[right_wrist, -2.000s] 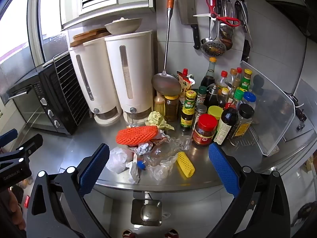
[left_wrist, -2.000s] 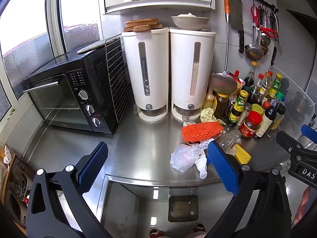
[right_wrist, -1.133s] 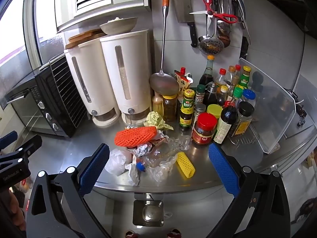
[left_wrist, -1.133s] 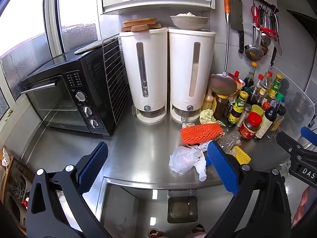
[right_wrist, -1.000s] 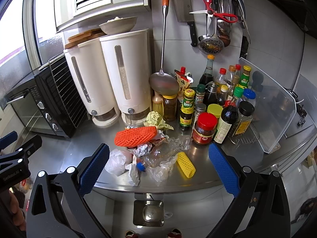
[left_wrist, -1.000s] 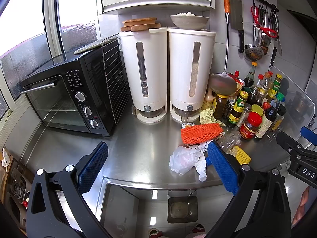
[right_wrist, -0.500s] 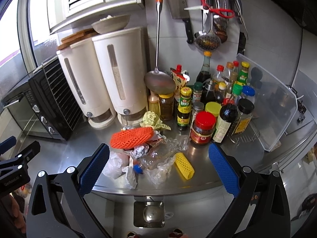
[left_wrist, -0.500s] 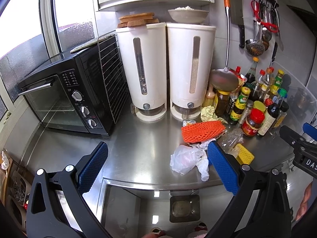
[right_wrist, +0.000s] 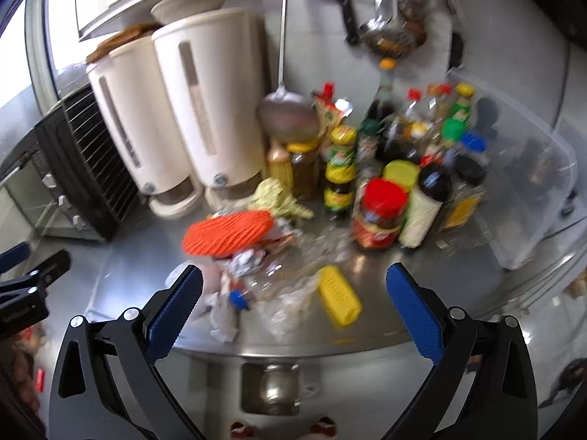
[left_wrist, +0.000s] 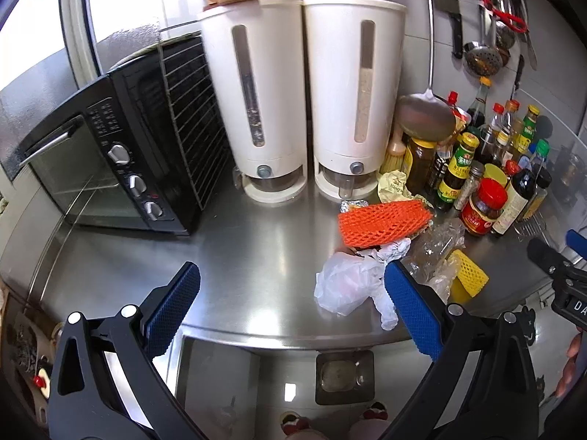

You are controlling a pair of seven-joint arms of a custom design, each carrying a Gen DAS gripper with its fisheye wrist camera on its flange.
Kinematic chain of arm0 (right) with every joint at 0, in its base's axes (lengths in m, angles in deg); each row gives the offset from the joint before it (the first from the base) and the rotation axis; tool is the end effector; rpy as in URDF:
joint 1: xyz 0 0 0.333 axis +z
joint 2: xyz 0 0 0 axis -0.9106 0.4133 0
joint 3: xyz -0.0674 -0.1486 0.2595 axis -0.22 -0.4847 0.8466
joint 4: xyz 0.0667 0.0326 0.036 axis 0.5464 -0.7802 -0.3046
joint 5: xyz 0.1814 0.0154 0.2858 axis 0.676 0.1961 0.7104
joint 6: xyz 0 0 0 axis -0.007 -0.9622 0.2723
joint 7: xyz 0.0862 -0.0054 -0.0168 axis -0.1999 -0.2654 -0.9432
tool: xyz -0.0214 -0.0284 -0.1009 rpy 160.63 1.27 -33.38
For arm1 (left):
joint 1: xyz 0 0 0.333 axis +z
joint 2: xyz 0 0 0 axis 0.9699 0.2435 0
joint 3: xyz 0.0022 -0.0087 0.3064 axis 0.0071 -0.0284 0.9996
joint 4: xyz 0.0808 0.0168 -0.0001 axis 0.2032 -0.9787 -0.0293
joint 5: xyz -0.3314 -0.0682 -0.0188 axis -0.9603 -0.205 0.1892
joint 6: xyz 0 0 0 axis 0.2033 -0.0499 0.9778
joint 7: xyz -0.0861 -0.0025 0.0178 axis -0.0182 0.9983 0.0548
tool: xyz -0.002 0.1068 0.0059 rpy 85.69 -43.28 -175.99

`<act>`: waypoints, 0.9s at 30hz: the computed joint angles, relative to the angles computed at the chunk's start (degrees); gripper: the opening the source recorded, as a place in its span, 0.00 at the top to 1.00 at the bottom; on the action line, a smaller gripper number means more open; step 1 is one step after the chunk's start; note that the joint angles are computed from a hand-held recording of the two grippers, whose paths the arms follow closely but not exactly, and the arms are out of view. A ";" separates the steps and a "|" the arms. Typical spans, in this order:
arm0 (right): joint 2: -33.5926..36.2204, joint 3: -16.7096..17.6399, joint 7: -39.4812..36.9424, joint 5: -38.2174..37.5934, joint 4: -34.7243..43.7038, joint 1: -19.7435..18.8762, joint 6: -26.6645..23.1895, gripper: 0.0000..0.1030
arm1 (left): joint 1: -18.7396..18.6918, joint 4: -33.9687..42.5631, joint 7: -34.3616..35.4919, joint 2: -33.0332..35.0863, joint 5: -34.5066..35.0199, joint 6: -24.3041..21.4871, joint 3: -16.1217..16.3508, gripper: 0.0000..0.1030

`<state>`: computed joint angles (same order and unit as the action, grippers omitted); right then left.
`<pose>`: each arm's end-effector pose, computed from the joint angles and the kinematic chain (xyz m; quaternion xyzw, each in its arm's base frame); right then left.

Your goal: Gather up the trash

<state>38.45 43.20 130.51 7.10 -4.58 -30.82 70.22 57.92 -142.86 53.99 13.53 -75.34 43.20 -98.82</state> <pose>0.4397 0.3222 0.7208 -0.4721 0.7923 -0.3003 0.2433 0.5417 -0.2649 0.7384 -0.4926 0.7814 -0.2967 0.2424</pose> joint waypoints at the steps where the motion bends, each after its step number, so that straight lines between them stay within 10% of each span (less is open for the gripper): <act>1: -1.23 -0.27 0.97 1.06 -2.90 -0.68 2.90 0.03 | 0.77 -3.78 1.41 -1.40 -0.95 3.60 -0.40 0.08; 16: -1.45 -0.78 -0.25 11.17 -14.56 -5.55 15.25 0.03 | -0.21 -5.39 8.58 4.48 -0.74 3.45 -0.47 0.14; 27: 1.24 -2.36 -5.29 24.90 -19.49 -9.61 25.50 0.44 | -2.68 15.30 13.80 19.49 -4.59 -10.40 -0.32 0.31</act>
<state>39.69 40.84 125.22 32.00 -24.06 -40.42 95.73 55.24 -127.57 67.79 33.02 -79.92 32.80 -99.14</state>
